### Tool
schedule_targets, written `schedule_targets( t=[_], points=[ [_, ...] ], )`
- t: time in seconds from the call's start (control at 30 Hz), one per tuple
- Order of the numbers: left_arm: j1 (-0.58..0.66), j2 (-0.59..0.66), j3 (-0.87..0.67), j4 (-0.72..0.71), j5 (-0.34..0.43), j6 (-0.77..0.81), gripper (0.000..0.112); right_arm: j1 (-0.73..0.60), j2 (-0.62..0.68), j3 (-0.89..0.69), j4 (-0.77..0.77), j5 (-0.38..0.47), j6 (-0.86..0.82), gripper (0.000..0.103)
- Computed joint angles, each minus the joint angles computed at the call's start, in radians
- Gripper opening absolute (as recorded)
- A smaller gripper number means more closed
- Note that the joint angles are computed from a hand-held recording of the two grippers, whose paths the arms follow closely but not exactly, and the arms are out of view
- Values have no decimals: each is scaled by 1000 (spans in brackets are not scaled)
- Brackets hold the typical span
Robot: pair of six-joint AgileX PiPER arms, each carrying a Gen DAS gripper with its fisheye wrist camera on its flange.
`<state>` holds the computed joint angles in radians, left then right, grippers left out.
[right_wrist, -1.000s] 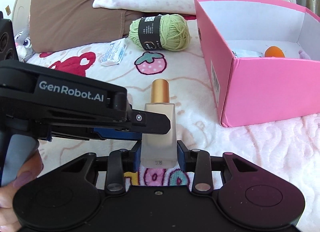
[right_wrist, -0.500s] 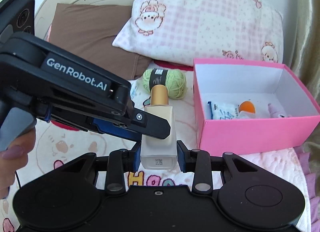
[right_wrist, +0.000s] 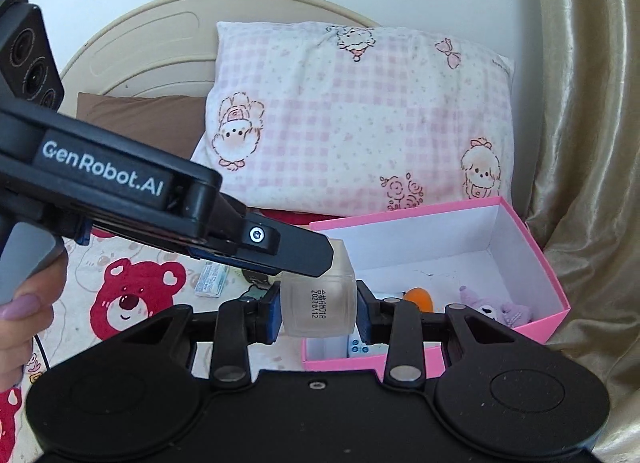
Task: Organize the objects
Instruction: 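Lift the foundation bottle with the left gripper into the pink box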
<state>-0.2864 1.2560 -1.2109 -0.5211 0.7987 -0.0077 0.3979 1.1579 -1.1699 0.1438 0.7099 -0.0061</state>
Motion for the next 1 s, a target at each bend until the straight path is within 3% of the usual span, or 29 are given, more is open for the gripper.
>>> schedule_targets(
  t=[0.17,0.33,0.7,1.0],
  points=[
    [4,197,-132,-98,-46,37,34,-190,113,-88,168,30,-216,40],
    [14,375,-250,-164,-68,96,34,-274,265,-179,221,29,-303,40],
    [38,726,-538,-137,-29,41,33,-298,634,-448,188,74,-285,40],
    [60,868,-628,-211,-29,86,32,-251,729,-493,23,28,-184,40]
  ],
)
